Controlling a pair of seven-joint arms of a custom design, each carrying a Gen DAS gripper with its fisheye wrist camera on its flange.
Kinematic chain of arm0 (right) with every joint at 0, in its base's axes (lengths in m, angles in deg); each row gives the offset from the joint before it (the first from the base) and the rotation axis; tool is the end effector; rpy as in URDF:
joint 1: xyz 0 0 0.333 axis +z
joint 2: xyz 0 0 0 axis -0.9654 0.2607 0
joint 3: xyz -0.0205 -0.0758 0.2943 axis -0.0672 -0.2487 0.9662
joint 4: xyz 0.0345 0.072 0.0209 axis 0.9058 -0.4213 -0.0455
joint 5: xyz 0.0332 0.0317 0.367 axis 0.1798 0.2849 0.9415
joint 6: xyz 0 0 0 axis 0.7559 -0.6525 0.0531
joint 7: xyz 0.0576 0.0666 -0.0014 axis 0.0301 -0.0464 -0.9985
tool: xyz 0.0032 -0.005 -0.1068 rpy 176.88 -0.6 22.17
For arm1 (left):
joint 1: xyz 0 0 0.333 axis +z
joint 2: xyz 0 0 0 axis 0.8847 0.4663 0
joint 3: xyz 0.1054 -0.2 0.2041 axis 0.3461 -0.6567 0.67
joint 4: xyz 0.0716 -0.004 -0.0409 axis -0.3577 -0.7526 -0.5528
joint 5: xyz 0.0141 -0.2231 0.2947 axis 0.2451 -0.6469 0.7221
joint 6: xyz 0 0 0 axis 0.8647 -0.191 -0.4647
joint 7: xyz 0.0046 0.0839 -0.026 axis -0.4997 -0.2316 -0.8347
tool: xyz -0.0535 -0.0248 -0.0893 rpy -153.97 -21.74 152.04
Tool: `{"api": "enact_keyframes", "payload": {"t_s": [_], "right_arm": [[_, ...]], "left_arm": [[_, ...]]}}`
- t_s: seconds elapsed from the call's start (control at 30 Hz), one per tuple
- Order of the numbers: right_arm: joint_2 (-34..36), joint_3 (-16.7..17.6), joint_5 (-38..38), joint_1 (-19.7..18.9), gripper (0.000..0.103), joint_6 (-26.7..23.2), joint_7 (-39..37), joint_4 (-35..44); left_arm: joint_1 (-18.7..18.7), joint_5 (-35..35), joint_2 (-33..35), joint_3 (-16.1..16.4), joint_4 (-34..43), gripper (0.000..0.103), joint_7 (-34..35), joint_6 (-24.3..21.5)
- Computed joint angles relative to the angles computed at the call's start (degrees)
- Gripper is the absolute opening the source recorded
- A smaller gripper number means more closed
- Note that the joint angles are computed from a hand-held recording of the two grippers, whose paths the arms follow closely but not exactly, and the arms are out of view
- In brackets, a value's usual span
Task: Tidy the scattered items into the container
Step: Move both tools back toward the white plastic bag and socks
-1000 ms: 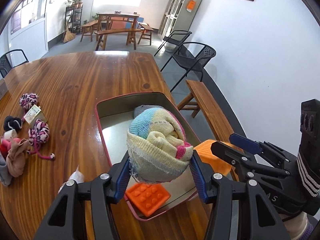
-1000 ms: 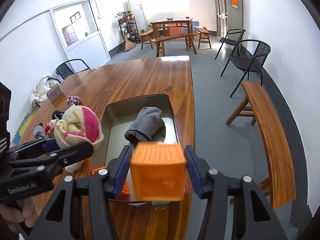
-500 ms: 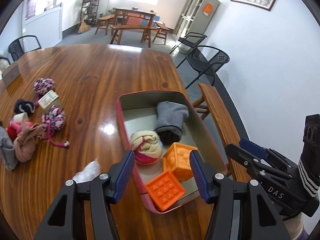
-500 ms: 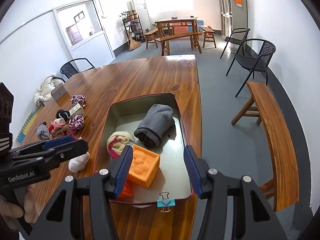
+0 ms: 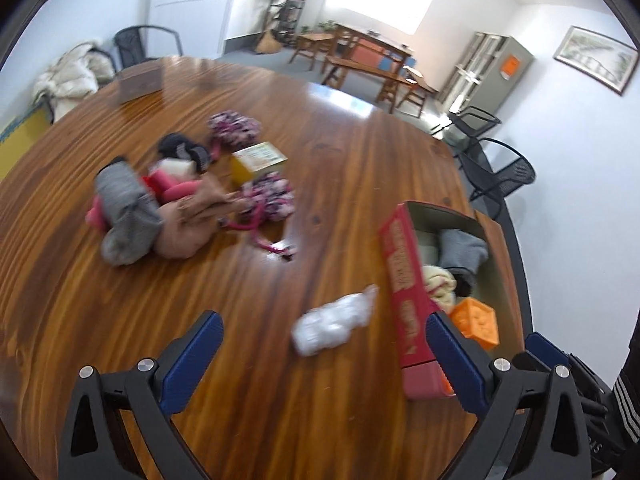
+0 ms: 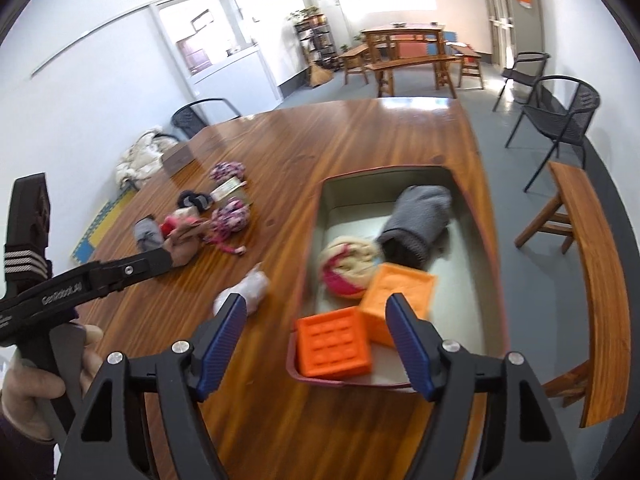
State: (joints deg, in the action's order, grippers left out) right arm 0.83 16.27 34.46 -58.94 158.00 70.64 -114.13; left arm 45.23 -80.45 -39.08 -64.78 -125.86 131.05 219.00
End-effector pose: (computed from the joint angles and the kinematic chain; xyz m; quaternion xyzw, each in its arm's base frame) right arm 0.4316 0.1495 0.4333 -0.6452 0.6731 -0.1355 0.3352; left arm 0.4976 -0.3283 0.4320 -0.6558 0.6874 -0.3059 0.0619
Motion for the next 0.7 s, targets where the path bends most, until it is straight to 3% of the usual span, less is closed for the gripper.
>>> {"api": "enact_keyframes", "payload": {"t_s": [0.13,0.27,0.4,0.7], "right_arm": [[3.3,-4.1,7.3,9.3,0.076,-1.0,-9.0,3.0],[7.4,-2.1,10.2,10.4,0.076,-3.4,-12.9,6.6],[11.3,0.4,8.8,9.2,0.076,-5.0,-12.0,9.8],[15.9,1.3,0.4,7.7,0.076,-7.8,-1.7,13.7]], "left_arm": [[1.3,-0.7,-3.9,1.5,-5.6,0.102,-2.2,0.3],[2.5,0.3,-6.9,3.0,-9.5,0.102,-4.6,0.9],[3.7,0.2,-8.0,4.0,-11.0,0.102,-4.7,1.1],[6.2,-7.9,-4.5,4.0,-7.7,0.102,6.0,0.2]]}}
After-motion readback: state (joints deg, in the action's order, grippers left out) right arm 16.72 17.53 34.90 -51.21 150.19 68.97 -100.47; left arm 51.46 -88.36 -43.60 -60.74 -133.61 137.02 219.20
